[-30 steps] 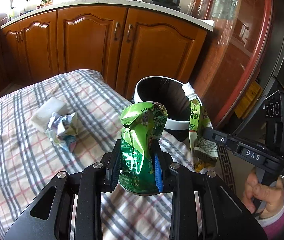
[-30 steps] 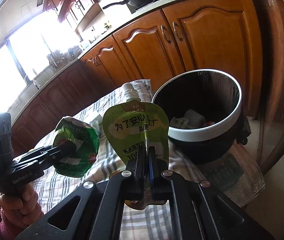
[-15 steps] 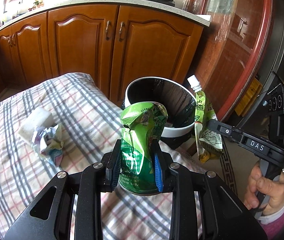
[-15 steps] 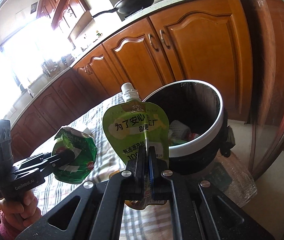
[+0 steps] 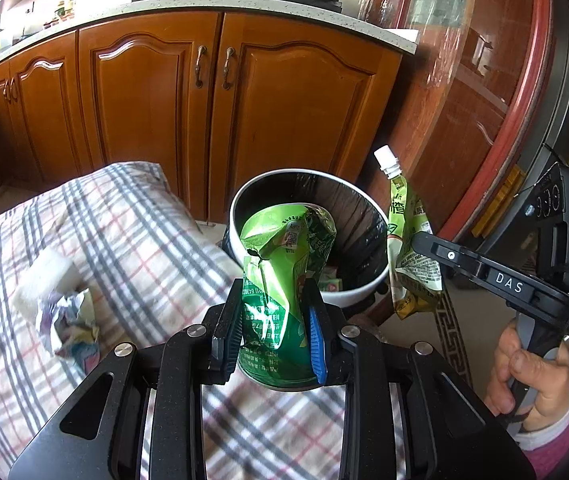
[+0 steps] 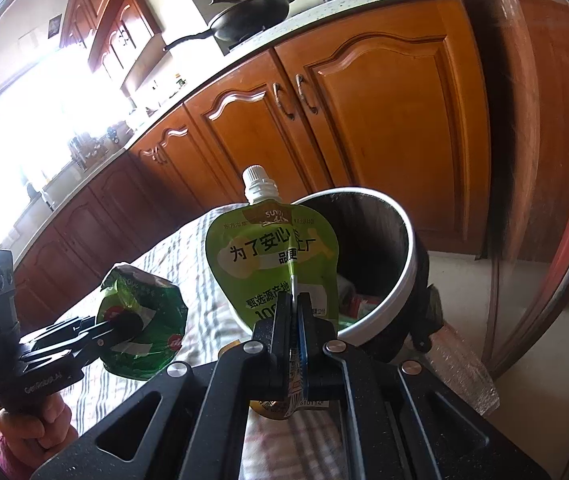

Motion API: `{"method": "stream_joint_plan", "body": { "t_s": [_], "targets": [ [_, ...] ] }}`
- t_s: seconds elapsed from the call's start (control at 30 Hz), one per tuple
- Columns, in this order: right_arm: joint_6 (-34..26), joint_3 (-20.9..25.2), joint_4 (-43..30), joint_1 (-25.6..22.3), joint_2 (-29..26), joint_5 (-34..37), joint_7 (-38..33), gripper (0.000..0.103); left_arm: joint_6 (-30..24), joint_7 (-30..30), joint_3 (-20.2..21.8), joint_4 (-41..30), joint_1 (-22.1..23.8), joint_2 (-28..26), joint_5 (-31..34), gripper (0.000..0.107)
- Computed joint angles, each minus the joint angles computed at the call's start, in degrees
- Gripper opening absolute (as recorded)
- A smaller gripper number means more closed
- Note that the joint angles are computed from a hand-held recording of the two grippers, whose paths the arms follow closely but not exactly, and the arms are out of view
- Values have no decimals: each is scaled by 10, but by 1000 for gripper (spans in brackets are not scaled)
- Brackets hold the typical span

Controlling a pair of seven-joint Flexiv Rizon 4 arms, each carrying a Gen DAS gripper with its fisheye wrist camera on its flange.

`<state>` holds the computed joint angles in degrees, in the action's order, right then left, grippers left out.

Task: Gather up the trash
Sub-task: 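Carry the can and pouch over the bin and open both tools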

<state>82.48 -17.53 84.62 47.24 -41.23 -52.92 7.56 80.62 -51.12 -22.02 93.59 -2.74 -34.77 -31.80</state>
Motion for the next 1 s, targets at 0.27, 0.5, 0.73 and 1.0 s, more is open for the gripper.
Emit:
{"method": "stream_joint_plan", "body": {
  "t_s": [0.27, 0.5, 0.73, 1.0],
  "targets": [
    [-25, 23, -31, -24, -12, 17, -36, 3, -23, -31, 34, -53, -30, -26, 24, 26],
    [-38, 36, -62, -39, -31, 46, -67, 3, -56, -68, 66, -121, -59, -62, 55, 26],
    [-45, 40, -80, -45, -45, 76, -93, 3, -80, -94, 84, -170, -76, -89, 81, 26],
    [-67, 58, -98, -55, -60, 112, -129, 3, -126, -128, 105, -233, -92, -125, 102, 26]
  ]
}}
